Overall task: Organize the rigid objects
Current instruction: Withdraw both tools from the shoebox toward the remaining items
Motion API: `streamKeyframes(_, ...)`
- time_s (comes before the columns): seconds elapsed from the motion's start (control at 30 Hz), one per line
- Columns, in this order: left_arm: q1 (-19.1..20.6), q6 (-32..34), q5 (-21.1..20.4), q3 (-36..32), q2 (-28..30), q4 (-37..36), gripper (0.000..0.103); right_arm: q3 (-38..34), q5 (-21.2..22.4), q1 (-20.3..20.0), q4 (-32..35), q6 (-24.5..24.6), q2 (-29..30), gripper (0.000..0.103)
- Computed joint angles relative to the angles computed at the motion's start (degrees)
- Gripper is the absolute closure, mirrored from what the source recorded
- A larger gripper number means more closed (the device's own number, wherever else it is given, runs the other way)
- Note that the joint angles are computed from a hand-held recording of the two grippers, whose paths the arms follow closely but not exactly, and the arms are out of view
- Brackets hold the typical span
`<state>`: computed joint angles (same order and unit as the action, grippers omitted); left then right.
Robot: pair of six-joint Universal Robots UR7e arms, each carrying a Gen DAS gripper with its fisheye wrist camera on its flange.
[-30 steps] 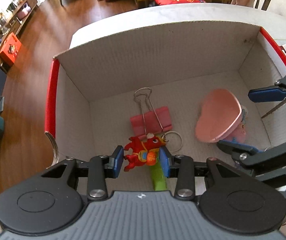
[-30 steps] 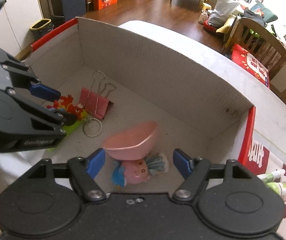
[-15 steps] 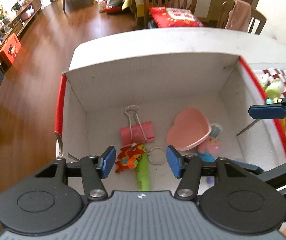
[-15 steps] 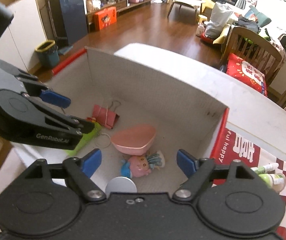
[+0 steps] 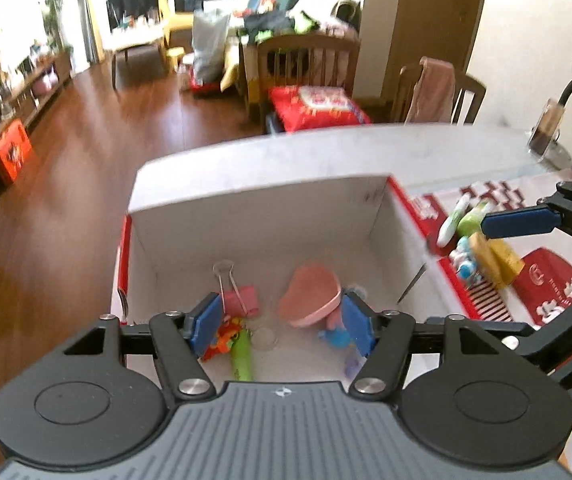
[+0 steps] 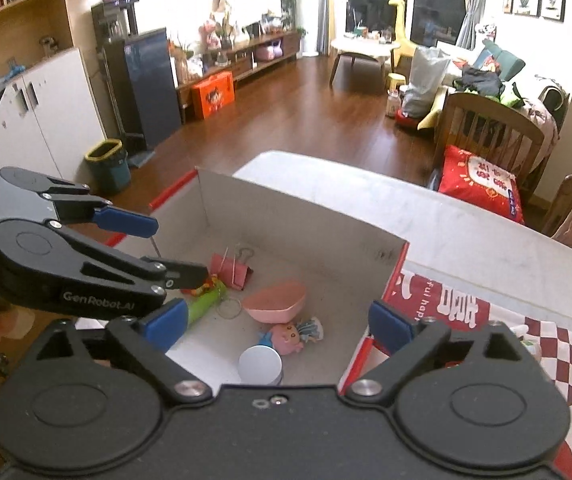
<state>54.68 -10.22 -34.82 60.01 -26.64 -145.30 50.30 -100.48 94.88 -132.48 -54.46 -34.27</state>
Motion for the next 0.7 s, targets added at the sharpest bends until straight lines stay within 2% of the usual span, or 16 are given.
streamKeyframes(0.37,-3.01,0.24,-1.57,4.17,-0.5,-11.45,0.024,4.42,8.31,-3.22,-1.12,0.97,-6.61,0.0)
streamKeyframes(0.6,-4.67,-0.05,-0.46,1.98,2.98,-15.96,0.023,4.86,9.59,-5.91,-2.76,0.8,-8.84,0.0)
streamKeyframes(0.7,-5.54,2.61,0.58,0.61,5.44,-20.98,0.019,4.6,9.55,-7.22,-4.7,0.26,-9.18,0.0)
